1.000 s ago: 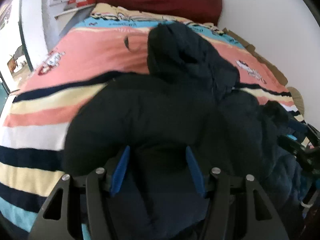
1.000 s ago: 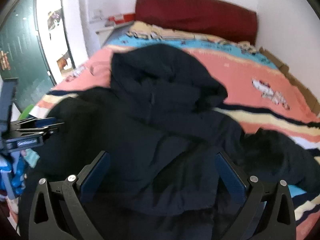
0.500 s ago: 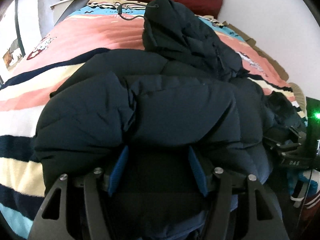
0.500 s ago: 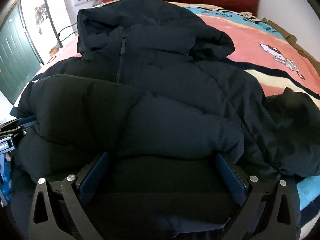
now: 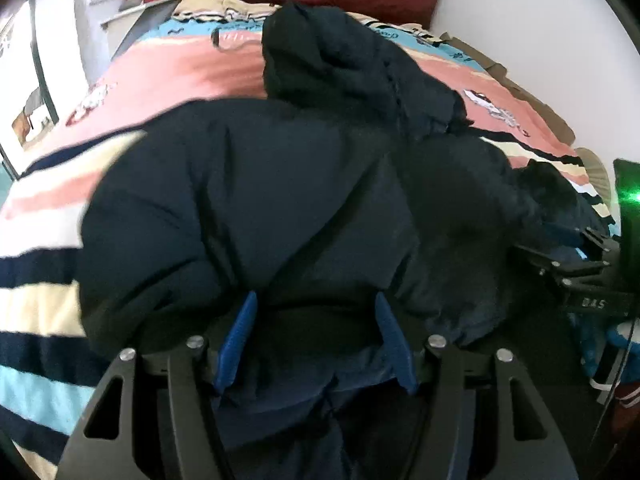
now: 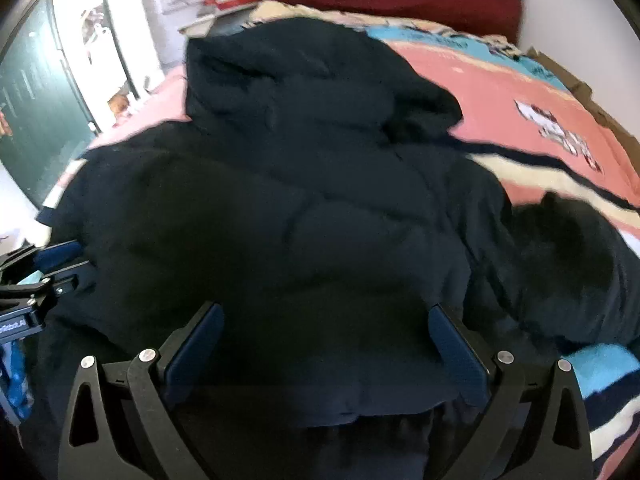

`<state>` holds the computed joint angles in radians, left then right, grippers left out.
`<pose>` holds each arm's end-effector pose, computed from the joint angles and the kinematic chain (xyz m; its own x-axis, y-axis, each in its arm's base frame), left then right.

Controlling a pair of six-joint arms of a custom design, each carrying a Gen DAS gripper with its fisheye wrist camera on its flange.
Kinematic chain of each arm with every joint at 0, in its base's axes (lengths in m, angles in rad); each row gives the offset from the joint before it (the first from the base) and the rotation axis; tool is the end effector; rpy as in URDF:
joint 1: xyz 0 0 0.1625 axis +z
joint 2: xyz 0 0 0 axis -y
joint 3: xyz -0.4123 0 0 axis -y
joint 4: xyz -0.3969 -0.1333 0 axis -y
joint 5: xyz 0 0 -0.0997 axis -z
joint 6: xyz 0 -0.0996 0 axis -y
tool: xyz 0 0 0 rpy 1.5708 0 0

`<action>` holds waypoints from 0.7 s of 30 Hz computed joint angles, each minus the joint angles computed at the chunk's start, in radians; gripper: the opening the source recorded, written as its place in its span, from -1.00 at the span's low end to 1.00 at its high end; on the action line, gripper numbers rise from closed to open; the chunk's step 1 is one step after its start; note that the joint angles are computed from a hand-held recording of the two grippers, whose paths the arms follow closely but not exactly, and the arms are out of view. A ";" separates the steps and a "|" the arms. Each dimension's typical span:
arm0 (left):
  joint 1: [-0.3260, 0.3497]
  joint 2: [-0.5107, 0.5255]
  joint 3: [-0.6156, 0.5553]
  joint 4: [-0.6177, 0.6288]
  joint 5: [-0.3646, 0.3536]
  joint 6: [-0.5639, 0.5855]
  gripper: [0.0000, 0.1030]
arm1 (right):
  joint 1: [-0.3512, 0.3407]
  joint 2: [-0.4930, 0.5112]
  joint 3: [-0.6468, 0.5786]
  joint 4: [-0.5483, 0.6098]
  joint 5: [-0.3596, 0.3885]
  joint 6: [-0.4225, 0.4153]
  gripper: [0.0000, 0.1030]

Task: Fold large clothes

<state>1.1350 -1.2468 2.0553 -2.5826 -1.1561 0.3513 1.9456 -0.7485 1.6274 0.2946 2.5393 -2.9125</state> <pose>-0.0629 -0.5459 0.1971 -0.6690 0.5990 -0.4400 0.6855 0.7261 -0.0538 0.2253 -0.4328 0.0469 -0.7038 0.2818 0.6521 -0.1825 0.8154 -0.5494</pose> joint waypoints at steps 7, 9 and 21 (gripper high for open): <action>-0.007 0.032 0.033 -0.074 0.052 0.037 0.20 | -0.079 0.028 0.008 0.019 -0.052 0.059 0.99; -0.013 0.034 0.037 -0.078 0.066 0.032 0.21 | -0.073 0.045 -0.005 0.028 -0.035 0.059 0.99; -0.126 -0.154 0.151 -0.008 0.169 -0.079 0.21 | -0.038 -0.214 0.203 -0.043 -0.088 0.177 0.98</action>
<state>1.0086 -1.4009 2.2062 -2.5907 -0.9876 0.2724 1.9071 -0.9621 1.8301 0.2515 2.4515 -2.7355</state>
